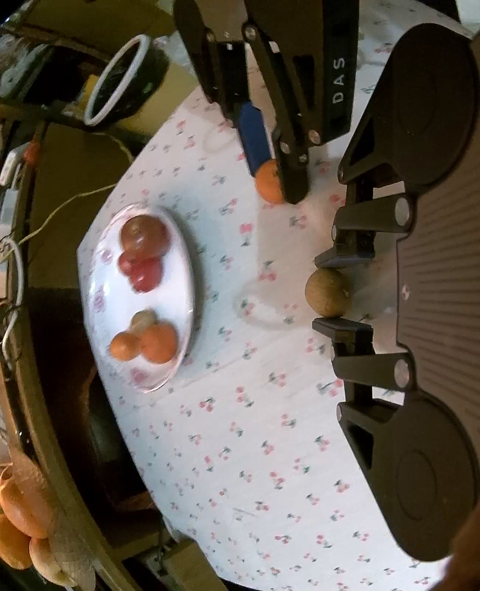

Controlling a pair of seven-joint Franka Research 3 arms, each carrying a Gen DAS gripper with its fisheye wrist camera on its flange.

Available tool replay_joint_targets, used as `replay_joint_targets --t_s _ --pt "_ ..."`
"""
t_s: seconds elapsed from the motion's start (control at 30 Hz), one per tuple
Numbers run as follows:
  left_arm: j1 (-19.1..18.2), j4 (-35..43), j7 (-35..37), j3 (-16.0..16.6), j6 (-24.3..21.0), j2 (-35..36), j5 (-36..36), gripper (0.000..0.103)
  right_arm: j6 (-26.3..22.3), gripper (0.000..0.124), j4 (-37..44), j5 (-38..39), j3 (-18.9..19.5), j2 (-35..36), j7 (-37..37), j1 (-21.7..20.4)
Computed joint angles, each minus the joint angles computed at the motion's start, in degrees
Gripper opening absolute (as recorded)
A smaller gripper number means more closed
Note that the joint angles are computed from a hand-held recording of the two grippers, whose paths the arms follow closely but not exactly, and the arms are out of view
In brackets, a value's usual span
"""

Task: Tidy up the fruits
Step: 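Grasp the brown kiwi with the left tool while the right tool grasps the orange, then carry the kiwi and orange in both tools over the white plate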

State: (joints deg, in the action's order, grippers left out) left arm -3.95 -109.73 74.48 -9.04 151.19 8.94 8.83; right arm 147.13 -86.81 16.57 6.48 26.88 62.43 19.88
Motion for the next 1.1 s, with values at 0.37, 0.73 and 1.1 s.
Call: replay_joint_targets --t_s 0.37,0.73,1.1 --pt "-0.5 -1.3 0.7 -0.1 0.5 -0.8 2.1 0.035 3.7 0.034 -5.5 -1.6 -0.3 -2.8 0.8 0.9" --pt "0.2 -1.0 2.2 -0.3 1.1 -0.3 -1.1 0.038 1.3 0.039 -3.2 -0.8 0.2 -1.7 -0.7 0.1" --pt "-0.3 -0.9 0.7 0.0 -0.1 -0.6 0.0 0.035 0.6 0.038 -2.2 0.7 0.2 -1.2 -1.0 0.1"
